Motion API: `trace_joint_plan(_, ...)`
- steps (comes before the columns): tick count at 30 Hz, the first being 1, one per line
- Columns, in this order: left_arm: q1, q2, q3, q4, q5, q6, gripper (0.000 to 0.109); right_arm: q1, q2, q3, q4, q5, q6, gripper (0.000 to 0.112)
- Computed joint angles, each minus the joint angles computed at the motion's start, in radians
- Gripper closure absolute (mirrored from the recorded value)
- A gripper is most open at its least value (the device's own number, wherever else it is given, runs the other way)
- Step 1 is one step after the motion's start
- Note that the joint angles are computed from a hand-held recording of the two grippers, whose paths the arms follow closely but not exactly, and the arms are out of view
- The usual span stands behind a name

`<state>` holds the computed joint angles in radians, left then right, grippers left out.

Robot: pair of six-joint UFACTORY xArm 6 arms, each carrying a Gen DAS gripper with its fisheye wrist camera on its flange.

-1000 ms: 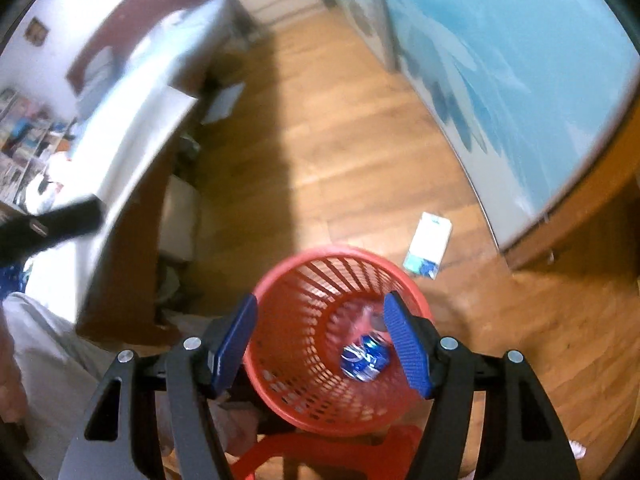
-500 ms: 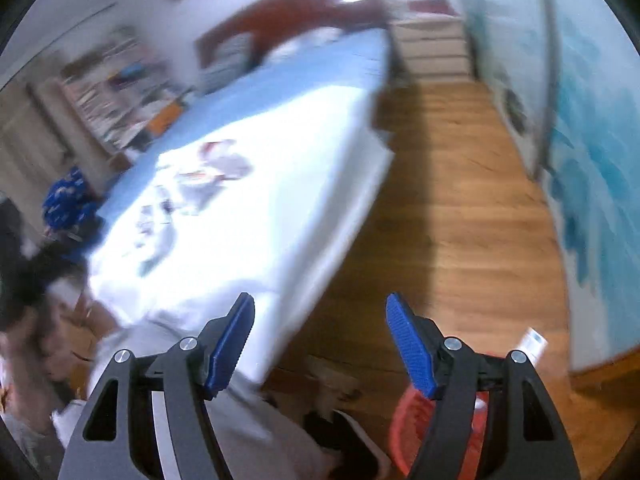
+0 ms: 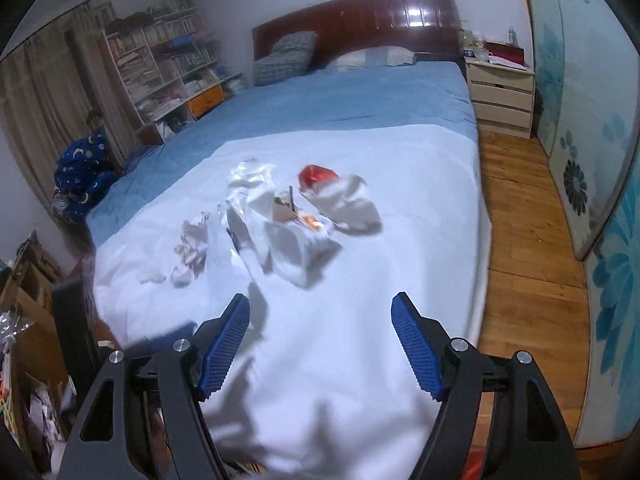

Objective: Collect trash
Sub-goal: 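Return both tools to the bed above the plastic bag and yogurt cup, then grasp the clear plastic bag with the left tool while the right tool grasps the yogurt cup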

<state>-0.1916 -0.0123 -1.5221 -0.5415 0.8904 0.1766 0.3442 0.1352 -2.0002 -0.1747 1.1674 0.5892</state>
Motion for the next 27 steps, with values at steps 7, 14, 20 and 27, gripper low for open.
trace_joint_plan(7,0.019,0.045,-0.041,0.054,0.026,-0.083,0.103,-0.012,0.246,-0.297,-0.012,0.111,-0.019,0.039)
trace_joint_plan(14,0.066,0.084,-0.090,-0.064,0.095,-0.080,0.107,-0.040,0.360,-0.403,0.029,0.153,0.015,0.039)
trace_joint_plan(20,0.067,0.021,-0.040,-0.108,0.097,-0.052,0.108,-0.059,0.318,-0.310,0.055,0.101,0.040,0.039)
trace_joint_plan(27,0.089,-0.036,0.002,-0.158,0.080,-0.012,0.109,-0.061,0.446,-0.484,0.059,0.197,-0.005,0.039)
